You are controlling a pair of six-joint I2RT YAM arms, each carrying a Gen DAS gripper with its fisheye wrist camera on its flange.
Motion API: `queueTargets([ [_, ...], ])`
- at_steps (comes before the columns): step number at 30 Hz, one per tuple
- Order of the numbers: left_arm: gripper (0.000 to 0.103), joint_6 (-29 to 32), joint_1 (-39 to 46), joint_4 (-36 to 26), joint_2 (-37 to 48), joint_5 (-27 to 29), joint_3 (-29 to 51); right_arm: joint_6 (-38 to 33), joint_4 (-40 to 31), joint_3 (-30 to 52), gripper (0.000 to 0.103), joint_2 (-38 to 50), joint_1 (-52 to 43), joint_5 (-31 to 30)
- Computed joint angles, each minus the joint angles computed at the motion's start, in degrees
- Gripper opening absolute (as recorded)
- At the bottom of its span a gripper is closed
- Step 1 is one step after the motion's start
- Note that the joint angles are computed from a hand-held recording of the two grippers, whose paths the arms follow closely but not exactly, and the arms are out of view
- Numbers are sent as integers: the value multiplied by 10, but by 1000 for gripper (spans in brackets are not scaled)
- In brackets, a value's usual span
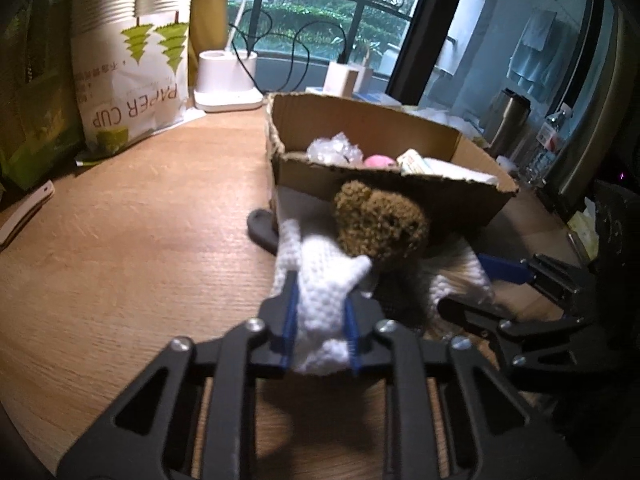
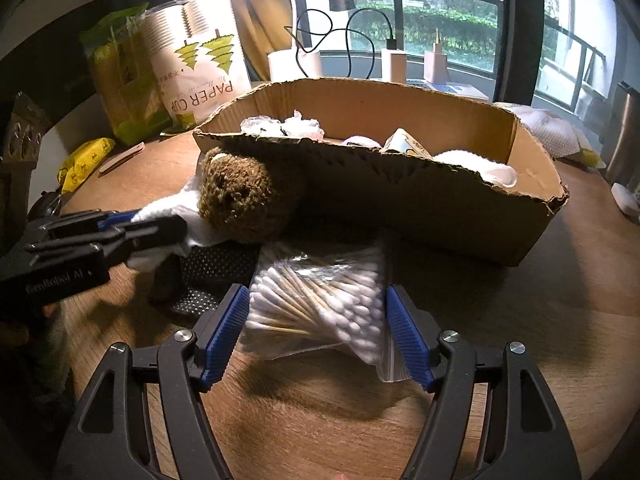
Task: Organize soft objects
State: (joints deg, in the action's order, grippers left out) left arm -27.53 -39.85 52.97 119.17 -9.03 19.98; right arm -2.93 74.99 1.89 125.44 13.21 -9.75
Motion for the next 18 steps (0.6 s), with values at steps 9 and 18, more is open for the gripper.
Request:
queueTargets([
  [9, 16, -1, -5, 15, -54, -15, -43, 15, 2, -2, 78, 5, 22, 21],
  [18, 16, 1, 1, 27, -101, -21, -80, 32, 0, 1, 75, 14, 33, 33],
])
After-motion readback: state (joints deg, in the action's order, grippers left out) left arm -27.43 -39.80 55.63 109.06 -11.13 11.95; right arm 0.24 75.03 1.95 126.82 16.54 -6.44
